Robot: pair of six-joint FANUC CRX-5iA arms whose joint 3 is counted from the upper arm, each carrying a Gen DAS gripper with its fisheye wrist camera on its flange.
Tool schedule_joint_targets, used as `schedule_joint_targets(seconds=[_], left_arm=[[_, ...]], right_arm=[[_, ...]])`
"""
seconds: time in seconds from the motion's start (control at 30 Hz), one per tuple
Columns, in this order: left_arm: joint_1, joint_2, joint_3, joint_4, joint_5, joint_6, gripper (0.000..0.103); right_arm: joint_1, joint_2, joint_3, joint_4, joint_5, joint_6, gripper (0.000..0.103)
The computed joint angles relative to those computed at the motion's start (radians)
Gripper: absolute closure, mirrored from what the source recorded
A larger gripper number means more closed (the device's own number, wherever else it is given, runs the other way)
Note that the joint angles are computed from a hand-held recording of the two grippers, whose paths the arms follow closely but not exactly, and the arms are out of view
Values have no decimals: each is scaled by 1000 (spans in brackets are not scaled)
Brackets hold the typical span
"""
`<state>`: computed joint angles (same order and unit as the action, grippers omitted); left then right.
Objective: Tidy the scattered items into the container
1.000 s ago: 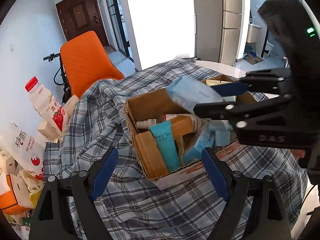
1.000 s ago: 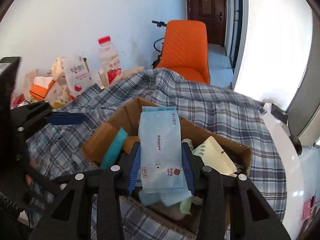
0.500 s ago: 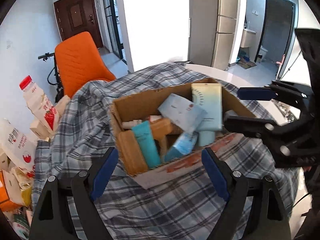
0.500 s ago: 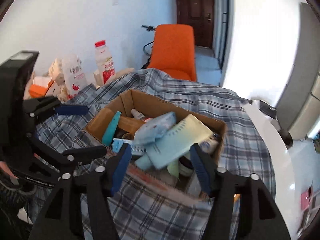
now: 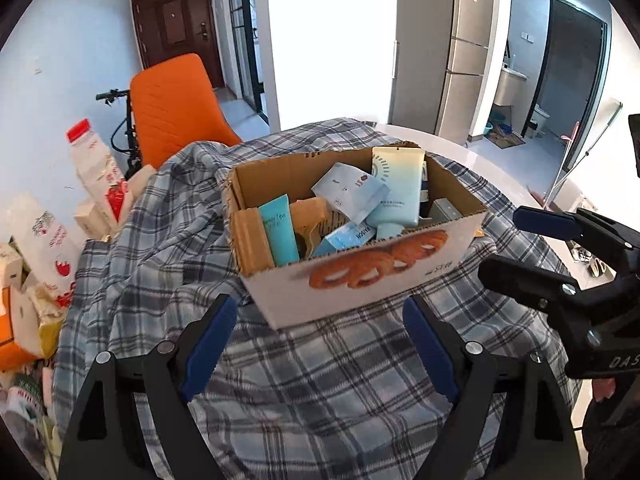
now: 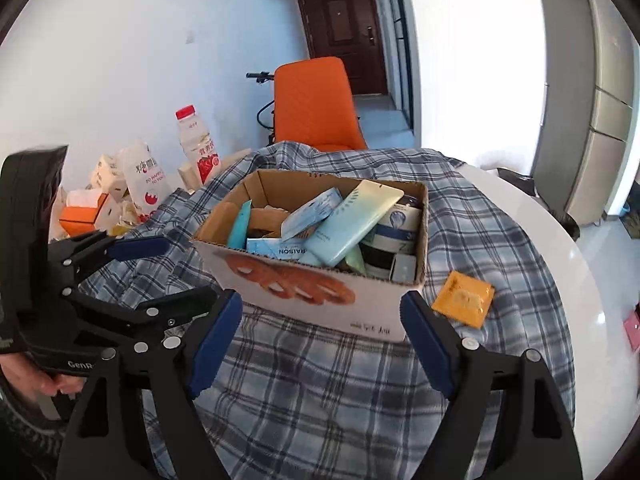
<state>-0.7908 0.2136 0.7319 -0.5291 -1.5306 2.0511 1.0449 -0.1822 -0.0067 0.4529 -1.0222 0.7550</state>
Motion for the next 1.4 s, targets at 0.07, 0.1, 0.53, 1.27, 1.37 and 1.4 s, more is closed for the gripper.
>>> schedule_joint_targets(seconds=[0.07,0.1,0.53,1.27,1.37,1.4], left_arm=[[-25,-16,-13,-17,1,24,16],[-40,-25,-21,-27,3,36,16],[-300,-70,-91,-304,-121,237,16],[-479,-141,-270,-412,-158,559,16],[-504,-141,-284,-443,-181,576,16],[-514,-143,-293,-456,-184,585,16]], right_arm=[[29,-19,-31,59,-13,-67,19],[45,-30,-48,87,-19,-96,18],[273,-158,-243,320,-152,-359,12],[566,-243,-469,597,-377,-716,5],[589,-252,-490,615,-381,-745,3],[595,-253,-497,623,-387,-756,3]])
